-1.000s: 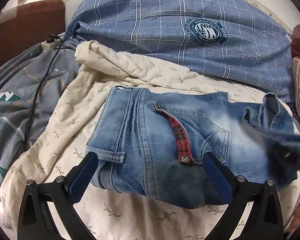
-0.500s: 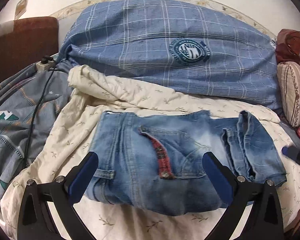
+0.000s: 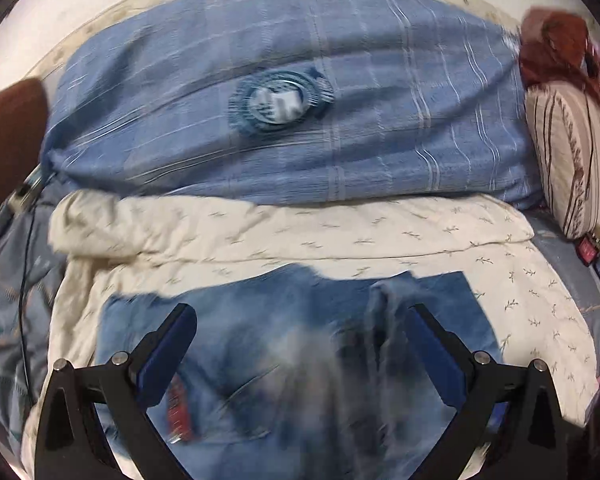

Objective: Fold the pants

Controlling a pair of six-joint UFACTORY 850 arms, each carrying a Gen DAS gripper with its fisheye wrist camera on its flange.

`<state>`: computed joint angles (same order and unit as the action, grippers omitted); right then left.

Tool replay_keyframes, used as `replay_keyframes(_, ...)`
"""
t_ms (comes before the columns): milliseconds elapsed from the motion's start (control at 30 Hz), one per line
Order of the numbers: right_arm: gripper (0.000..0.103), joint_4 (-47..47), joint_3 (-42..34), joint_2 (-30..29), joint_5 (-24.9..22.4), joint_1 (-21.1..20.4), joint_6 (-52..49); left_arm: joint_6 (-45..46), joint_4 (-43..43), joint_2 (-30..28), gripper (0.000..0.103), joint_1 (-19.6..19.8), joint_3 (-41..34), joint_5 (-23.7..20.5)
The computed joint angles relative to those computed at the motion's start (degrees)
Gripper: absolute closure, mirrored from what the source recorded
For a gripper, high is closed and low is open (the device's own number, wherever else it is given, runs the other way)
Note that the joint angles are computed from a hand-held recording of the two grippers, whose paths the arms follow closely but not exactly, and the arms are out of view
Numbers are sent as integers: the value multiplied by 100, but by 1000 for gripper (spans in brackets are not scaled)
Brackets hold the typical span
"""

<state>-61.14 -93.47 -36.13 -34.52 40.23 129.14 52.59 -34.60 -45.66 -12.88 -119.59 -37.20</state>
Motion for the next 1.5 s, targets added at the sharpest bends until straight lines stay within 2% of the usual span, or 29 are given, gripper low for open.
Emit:
replay_keyframes(167, 53, 13, 137, 94, 39, 25, 115, -641, 906, -388, 0, -465, -569, -271)
replay_keyframes(200, 53, 89, 130, 87, 81, 7, 90, -912, 1315, -545, 0, -578, -752, -328)
replay_keyframes(233, 52, 164, 135, 86, 142, -16, 75, -1260, 1739, -709, 0, -645, -962, -420)
replay_keyframes(333, 52, 176, 186, 121, 248, -46, 92, -1606, 2301, -1162, 4, -702, -1506, -746)
replay_keyframes(400, 52, 206, 176, 120, 314, -61, 17, -1784, 2620, -1257, 4, -703, -1518, -508)
replay_keyframes(467, 52, 287, 151, 93, 451, -90, -86, -1956, 2748, -1571, 4, -679, -1967, -589)
replay_keyframes(500, 52, 322, 134, 71, 556, -109, -135, -2094, 2936, -1625, 4, -693, -2010, -451)
replay_keyframes(533, 52, 399, 108, 38, 713, -135, -237, -2293, 3339, -1623, 4, -735, -1923, -162)
replay_keyframes(600, 52, 781, -50, -84, 807, -160, -734, -2218, 3554, -1691, 4, -777, -1946, -102)
replay_keyframes(700, 52, 1475, -432, -321, 527, -150, -1757, -2309, 3974, -1328, 4, -847, -1287, 540)
replay_keyframes(767, 52, 1591, -438, -325, 604, -163, -1922, -2302, 3955, -1319, 4, -835, -1320, 530)
replay_keyframes(867, 52, 1834, -490, -344, 664, -169, -2374, -2131, 3332, -1457, 4, -688, -1774, 195)
replay_keyframes(933, 52, 1894, -507, -350, 685, -157, -2542, -1775, 2890, -1232, 4, -567, -1497, 335)
replay_keyframes(1033, 53, 1538, -229, -196, 979, -185, -2010, -716, 1804, -830, 4, -375, -932, 426)
replay_keyframes(1133, 53, 781, 7, -26, 1093, -153, -1081, 12, 1287, -493, 4, -315, -371, 454)
replay_keyframes(1233, 53, 638, -256, -149, 615, -43, -1168, 131, 1480, -311, 4, -387, 75, 752)
replay_keyframes(1300, 53, 917, -483, -282, 392, -8, -1545, -68, 1723, -379, 4, -420, 43, 591)
replay_keyframes(1433, 53, 1297, -755, -477, 362, 8, -2192, -1007, 2726, -595, 4, -499, -64, 556)
replay_keyframes(1500, 53, 1647, -937, -620, 324, -9, -2669, -1452, 3090, -782, 3, -499, -285, 370)
